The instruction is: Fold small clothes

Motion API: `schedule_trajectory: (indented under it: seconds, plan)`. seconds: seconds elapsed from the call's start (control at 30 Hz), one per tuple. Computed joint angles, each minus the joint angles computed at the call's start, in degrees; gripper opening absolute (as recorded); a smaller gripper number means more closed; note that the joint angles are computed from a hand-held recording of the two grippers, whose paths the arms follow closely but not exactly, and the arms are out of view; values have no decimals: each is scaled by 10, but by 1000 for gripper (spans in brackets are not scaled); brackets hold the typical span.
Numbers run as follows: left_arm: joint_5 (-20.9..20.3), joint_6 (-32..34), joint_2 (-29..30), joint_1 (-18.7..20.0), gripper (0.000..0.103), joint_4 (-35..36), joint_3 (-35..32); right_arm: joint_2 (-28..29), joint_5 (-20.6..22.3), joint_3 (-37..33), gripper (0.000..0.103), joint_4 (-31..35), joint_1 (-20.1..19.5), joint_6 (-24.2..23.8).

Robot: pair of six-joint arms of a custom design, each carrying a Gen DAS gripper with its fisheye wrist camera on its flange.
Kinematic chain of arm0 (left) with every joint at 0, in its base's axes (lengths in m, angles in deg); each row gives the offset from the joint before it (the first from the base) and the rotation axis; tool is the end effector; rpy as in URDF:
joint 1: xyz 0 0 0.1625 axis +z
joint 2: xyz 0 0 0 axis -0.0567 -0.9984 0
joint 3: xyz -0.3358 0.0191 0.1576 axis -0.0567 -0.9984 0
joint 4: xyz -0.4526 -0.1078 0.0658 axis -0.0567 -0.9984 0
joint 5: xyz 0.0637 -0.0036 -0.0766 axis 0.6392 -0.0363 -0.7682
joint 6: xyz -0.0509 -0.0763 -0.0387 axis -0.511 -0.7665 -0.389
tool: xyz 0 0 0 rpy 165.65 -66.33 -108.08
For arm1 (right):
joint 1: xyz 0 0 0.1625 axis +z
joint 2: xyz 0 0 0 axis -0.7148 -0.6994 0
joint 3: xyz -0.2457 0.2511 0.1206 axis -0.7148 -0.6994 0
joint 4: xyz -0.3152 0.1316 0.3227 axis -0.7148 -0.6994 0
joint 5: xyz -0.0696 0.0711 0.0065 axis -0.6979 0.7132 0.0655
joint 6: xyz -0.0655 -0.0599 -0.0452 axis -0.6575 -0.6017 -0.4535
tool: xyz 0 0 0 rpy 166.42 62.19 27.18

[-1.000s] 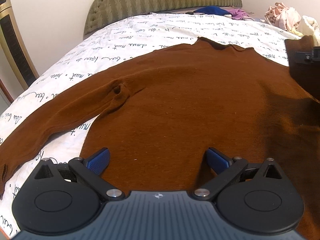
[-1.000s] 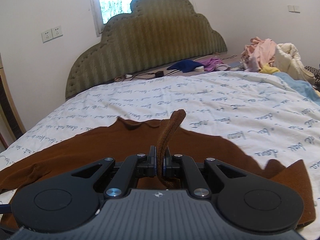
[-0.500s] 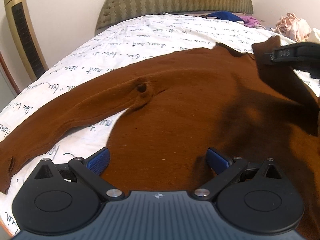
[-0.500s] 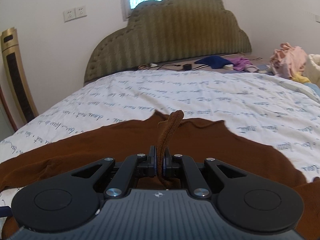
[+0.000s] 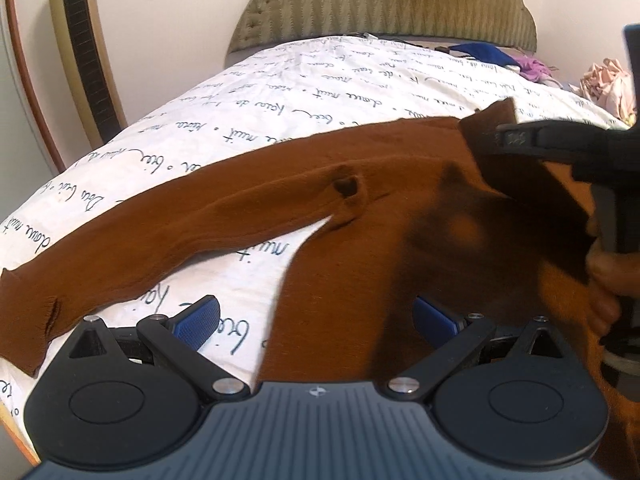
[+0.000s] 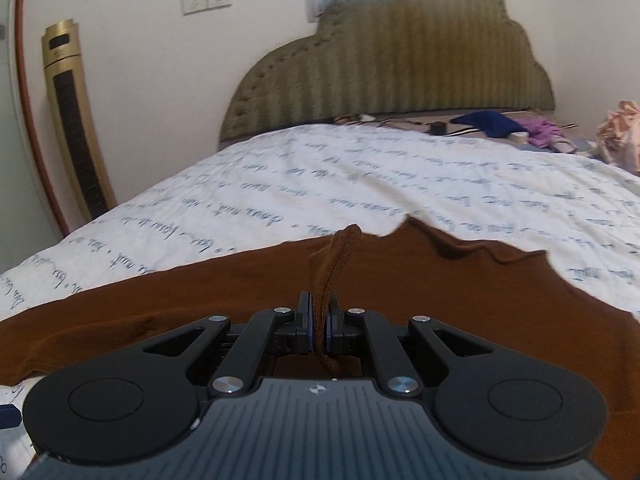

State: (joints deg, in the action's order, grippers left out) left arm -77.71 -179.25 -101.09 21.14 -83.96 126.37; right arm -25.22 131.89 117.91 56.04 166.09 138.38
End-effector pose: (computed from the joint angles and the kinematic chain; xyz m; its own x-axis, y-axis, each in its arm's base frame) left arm -0.1101 -0.2553 0.2163 -0.5464 -0.6035 -0.5807 0.1861 0.5885 -0.7868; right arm 0.3705 -0.4173 -0.0441 -0.5737 -0.6700 0.4711 -0.8168 0.4257 -0.3893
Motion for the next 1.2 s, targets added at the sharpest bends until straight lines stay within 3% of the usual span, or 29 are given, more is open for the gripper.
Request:
schedule_trajectory:
  seconds: [0.33,0.6,0.67,0.7,0.73,0.97,1.03,1.2]
  plan:
    - [-5,-30,-17,-3,103,30,-7,55,-4,-67,11,34,9,12]
    - [-4,-20,-13,1,103,21,-6,80,-4,-76,13,57,24,-12]
    - [-4,-18,-12,2,103,19,-6,92,-6,-90,26,77,23,-3]
    - [-5,-17,-13,2,103,20,-6,98,-9,-98,43,91,22,6]
    - [-5,-18,-13,1,103,21,-6,97,-15,-99,51,97,20,15]
    - [-5,-19,-14,3,103,18,-5,53,-83,-67,53,109,4,47]
    - [-4,-16,-12,4,103,14,-5,49,-91,-67,59,122,-2,65]
    - [-8,-14,-10,0,103,13,-5,70,-42,-84,59,159,-4,83]
